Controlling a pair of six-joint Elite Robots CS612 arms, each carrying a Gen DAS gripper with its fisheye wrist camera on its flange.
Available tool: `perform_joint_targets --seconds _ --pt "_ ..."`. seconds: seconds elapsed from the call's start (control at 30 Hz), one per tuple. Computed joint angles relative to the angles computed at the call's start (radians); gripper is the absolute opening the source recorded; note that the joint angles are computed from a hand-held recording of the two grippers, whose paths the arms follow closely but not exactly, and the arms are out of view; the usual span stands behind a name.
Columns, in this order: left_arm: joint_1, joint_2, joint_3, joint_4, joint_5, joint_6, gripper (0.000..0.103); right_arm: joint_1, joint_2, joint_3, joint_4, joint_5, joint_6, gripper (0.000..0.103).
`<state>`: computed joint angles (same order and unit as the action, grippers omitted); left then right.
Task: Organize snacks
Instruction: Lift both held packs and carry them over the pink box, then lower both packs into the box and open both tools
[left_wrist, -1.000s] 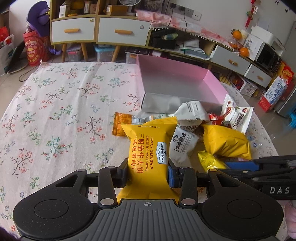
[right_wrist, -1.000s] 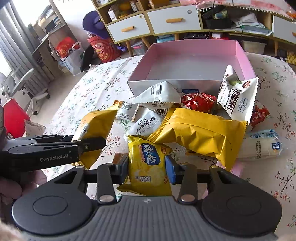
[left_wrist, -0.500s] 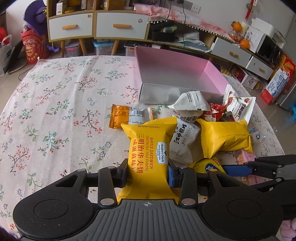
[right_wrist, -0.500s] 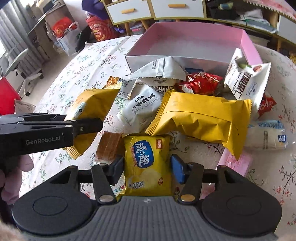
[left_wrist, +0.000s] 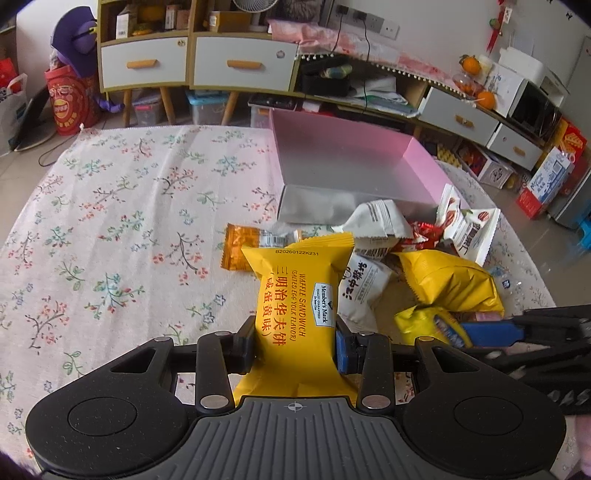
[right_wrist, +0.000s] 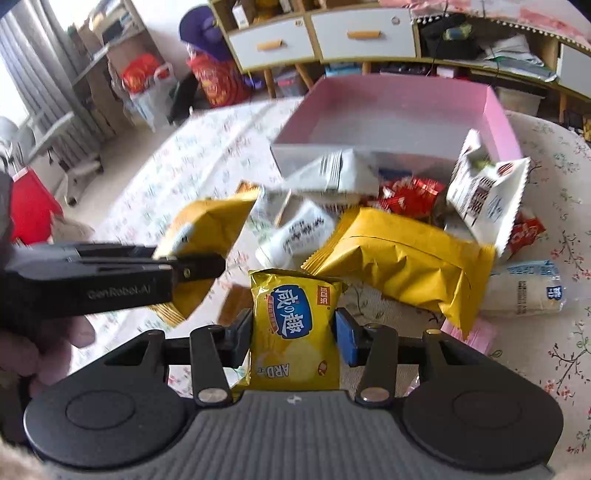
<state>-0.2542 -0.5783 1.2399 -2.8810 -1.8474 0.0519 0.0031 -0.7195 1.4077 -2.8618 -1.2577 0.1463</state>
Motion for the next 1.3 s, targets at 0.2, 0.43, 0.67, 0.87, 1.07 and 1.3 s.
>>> perform_joint_targets --seconds 0.2,0.43,0.67,0.87,1.07,1.3 --pt "-0.007 0.001 -0.024 0.008 0.026 0.013 0.037 -0.02 -0.015 0.02 -0.087 0.023 0.071 0.043" --pt "-0.023 0.03 -0.109 0.043 0.034 0.029 0.037 -0.048 0.013 -0.023 -0.127 0.023 0.175 0.043" --pt "-0.042 0.093 -0.24 0.072 0.037 0.033 0.037 -0.069 0.058 -0.107 -0.136 -0.037 0.207 0.043" --pt "-0.061 0.181 -0.4 0.132 0.067 0.023 0.037 -0.082 0.122 -0.207 -0.124 -0.062 0.215 0.043" --pt "-0.079 0.293 -0.607 0.222 0.113 0.033 0.037 -0.091 0.166 -0.267 -0.104 -0.068 0.192 0.043" --pt "-0.092 0.427 -0.853 0.335 0.172 0.065 0.037 -0.091 0.227 -0.367 -0.037 -0.098 0.137 0.043"
